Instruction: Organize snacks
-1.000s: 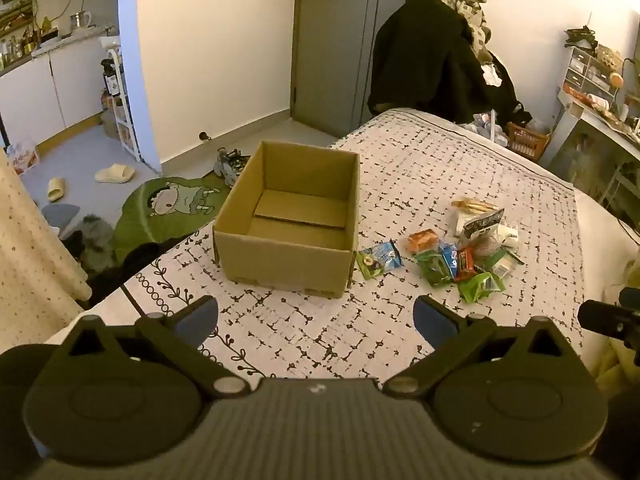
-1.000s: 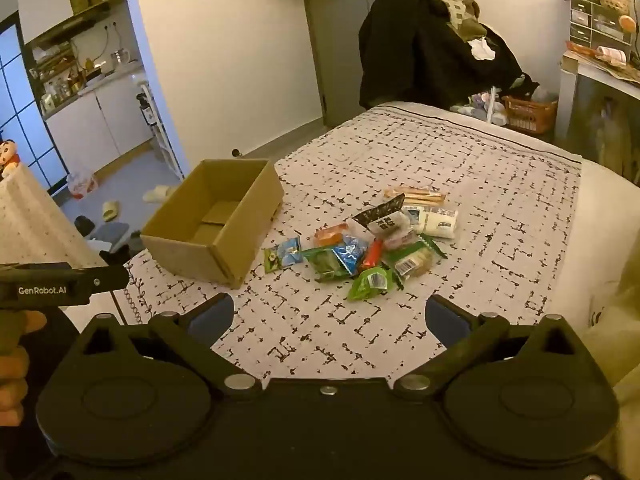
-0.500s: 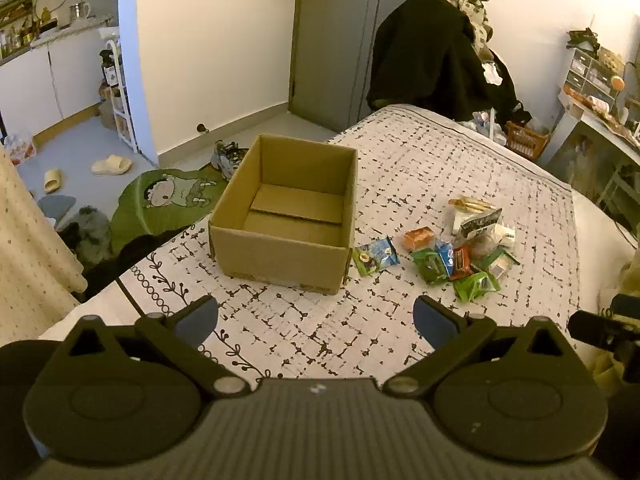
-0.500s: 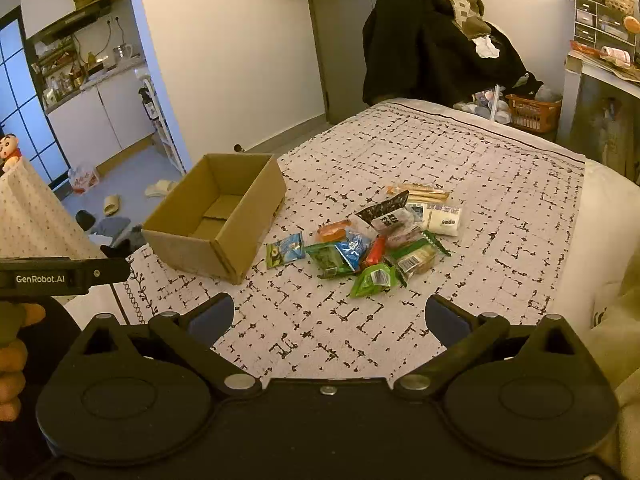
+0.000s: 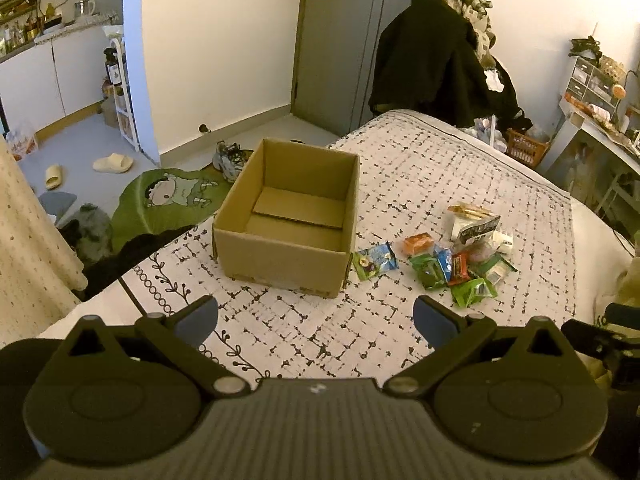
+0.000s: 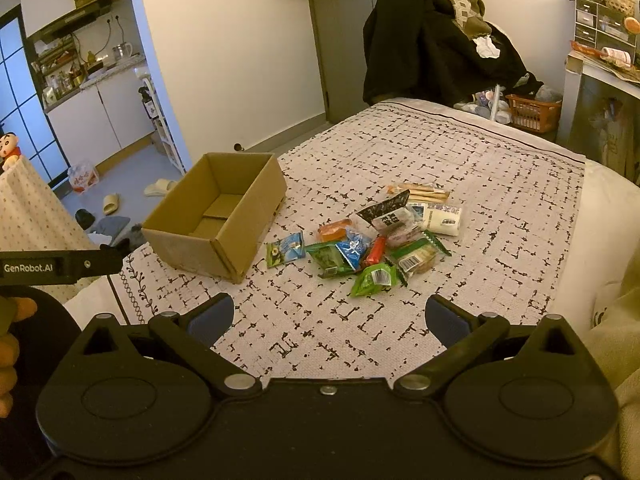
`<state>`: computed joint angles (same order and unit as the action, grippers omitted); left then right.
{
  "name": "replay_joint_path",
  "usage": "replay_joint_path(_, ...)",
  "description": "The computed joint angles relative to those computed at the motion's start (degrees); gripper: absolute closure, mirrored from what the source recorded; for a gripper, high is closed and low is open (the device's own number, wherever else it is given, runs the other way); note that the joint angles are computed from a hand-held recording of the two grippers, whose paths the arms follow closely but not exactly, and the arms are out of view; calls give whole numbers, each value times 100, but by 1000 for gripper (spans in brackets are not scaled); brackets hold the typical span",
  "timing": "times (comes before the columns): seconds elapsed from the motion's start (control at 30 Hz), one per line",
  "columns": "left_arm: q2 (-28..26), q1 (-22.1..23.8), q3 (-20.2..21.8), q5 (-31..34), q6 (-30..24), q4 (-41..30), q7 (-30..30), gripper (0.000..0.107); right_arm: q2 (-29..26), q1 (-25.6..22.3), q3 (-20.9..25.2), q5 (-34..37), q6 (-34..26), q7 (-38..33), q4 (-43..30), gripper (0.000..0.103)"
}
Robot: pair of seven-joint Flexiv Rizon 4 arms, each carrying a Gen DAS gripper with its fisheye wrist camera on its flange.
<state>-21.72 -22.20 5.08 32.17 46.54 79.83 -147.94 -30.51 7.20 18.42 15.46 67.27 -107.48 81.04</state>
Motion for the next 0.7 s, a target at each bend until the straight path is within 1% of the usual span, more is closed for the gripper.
replay_joint_path(0.7,31,-28,-13,25,-52,0,-41,4,13,18,-11,32,-55,34,0,0)
